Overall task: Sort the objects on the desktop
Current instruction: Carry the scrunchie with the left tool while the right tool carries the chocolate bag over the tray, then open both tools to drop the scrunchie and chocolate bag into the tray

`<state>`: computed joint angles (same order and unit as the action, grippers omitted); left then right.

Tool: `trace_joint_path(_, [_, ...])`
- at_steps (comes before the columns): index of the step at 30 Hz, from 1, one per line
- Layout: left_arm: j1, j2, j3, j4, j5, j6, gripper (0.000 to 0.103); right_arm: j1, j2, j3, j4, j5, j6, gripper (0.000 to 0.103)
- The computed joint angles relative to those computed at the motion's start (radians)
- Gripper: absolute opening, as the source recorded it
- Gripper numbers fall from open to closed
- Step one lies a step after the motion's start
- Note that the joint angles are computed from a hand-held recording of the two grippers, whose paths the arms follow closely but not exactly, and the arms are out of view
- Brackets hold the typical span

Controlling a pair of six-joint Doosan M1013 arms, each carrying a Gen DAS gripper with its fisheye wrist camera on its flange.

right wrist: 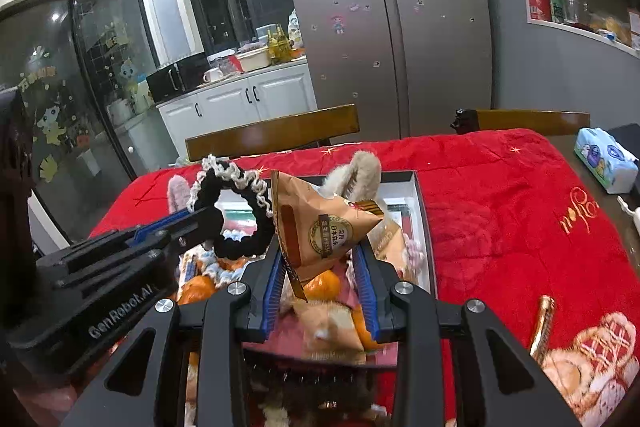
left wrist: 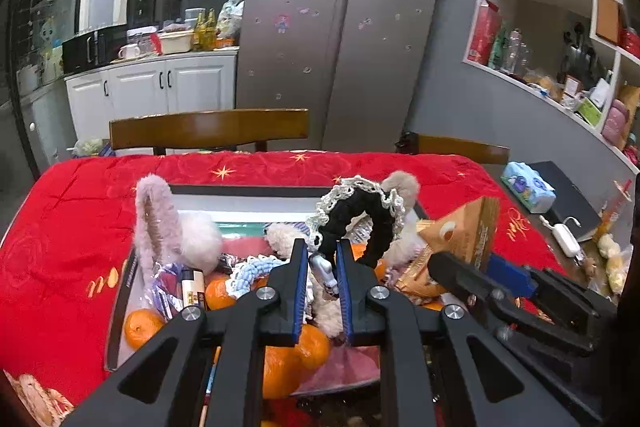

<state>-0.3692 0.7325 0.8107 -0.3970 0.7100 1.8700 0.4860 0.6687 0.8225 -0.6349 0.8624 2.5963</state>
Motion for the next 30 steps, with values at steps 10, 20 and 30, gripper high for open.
trace_joint_path(10, [-0.002,0.012,0.025,0.023,-0.005,0.002,0.014,-0.031,0.042,-0.028,0.063,-0.007,-0.053,0.032])
trace_joint_path(20, [-0.012,-0.006,0.078,0.026,-0.040,0.042,0.014,-0.051,0.032,0.018,0.121,-0.046,-0.075,0.032])
trace_joint_path(30, [-0.014,-0.002,0.065,0.041,-0.022,0.024,0.014,-0.048,0.036,0.018,0.126,-0.045,-0.092,0.033])
